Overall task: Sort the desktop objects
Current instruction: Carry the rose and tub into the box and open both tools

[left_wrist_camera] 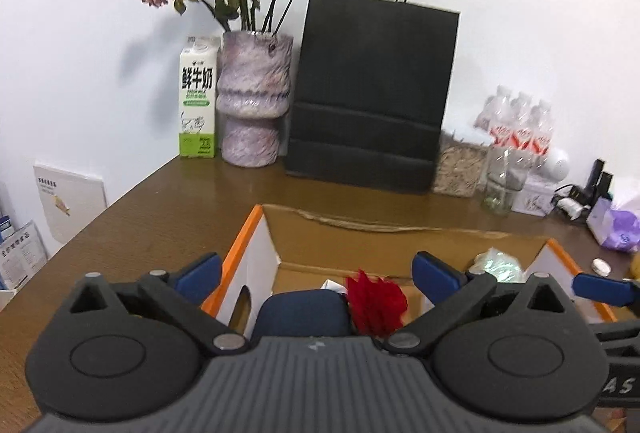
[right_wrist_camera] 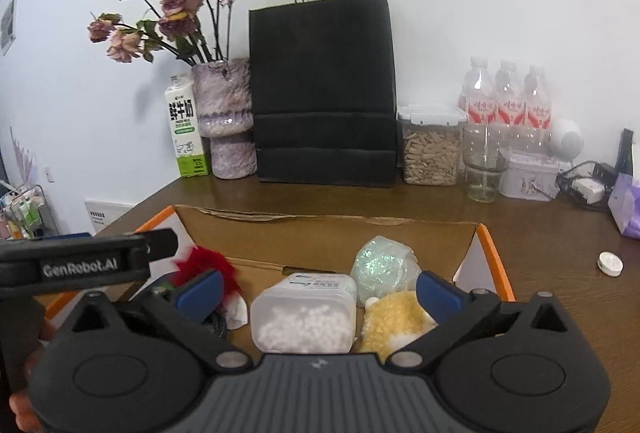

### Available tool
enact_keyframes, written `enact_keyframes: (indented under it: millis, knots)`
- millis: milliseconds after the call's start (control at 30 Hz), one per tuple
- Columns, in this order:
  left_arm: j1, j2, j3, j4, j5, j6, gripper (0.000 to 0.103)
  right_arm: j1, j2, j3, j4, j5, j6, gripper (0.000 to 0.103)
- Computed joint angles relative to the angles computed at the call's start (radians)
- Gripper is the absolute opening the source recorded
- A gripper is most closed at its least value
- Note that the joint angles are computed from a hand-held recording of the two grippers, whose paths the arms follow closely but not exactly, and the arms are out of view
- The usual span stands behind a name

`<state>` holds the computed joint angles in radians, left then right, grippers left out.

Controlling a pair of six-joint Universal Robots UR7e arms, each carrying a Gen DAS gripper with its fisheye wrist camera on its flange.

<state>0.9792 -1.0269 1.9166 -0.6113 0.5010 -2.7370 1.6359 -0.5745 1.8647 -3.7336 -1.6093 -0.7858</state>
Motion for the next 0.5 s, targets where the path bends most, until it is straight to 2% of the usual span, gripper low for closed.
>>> enact_keyframes:
  millis: [133, 500]
  knots:
    - [-0.018, -0.006, 0.030, -0.082, -0.014, 0.078, 0.103, 0.005, -0.001, 0.018, -0.024, 0.009, -0.026, 0.103]
    - [-0.070, -0.059, 0.103, -0.191, -0.021, 0.160, 0.103, 0.032, -0.033, 0.075, -0.097, 0.021, -0.066, 0.103]
